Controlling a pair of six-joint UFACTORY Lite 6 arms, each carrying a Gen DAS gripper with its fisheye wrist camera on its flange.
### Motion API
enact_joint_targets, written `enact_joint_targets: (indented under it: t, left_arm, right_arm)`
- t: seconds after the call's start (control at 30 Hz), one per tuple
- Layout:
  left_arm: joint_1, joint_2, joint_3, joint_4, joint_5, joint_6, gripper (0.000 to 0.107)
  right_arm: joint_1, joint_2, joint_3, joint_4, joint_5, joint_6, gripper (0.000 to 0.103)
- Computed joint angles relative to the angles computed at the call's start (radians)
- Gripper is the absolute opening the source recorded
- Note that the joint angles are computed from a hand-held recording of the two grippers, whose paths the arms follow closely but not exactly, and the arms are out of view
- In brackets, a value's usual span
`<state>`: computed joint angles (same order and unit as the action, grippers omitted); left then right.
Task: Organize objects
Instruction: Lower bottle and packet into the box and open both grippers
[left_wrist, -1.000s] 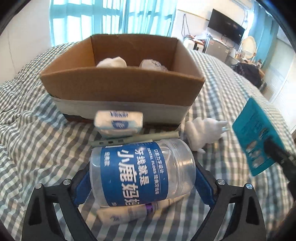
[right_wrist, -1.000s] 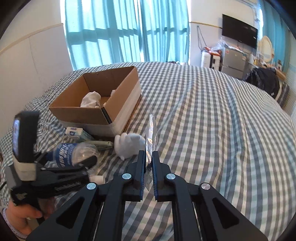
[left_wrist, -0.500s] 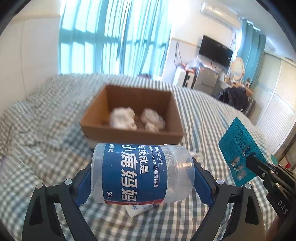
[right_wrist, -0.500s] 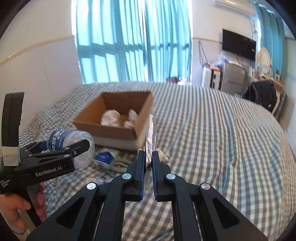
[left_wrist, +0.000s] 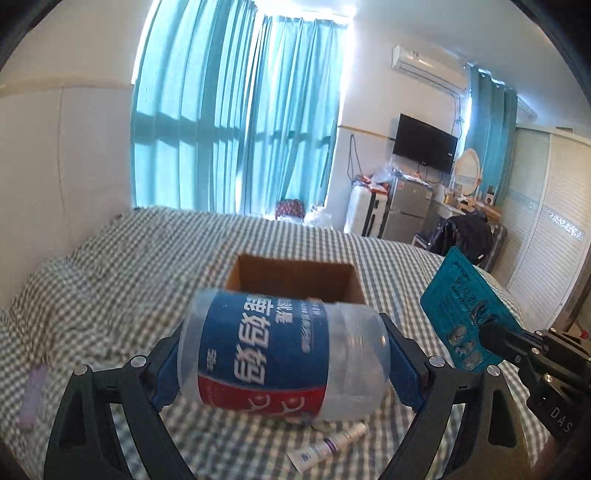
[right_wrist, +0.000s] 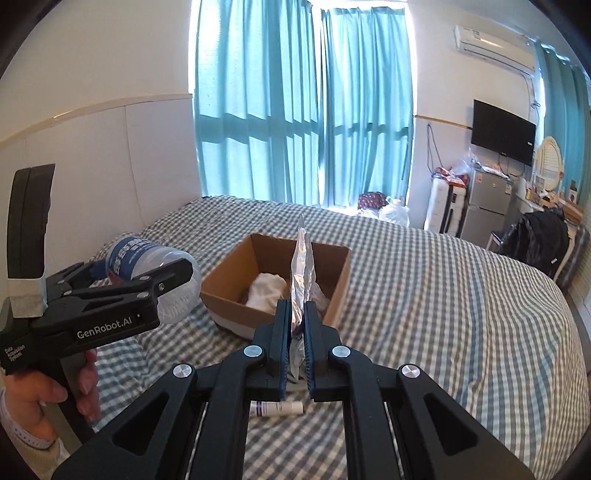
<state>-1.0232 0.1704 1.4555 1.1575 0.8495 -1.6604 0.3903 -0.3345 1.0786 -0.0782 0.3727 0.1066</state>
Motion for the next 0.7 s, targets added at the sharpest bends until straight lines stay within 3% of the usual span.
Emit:
enact_joint_targets:
  t: [0.23, 0.37, 0.7]
  left_arm:
    - [0.187, 0.111, 0.129, -0.089, -0.178, 0.161, 0.091]
    - [0.267, 0.236, 0.264, -0.150, -0.233, 0.272, 0.091]
    - [0.377, 0.694, 0.764, -0.410, -0.232, 0.640, 0.091]
  right_arm:
    - [-0.017, 0.272, 0.245, 0.122, -0.015, -0.135, 0.007]
    - [-0.027, 0.466, 0.425, 0.174, -0.016, -0.196, 0.007]
    - [-0.088, 0.989, 0.939, 0.347, 0.062, -0.353, 0.007]
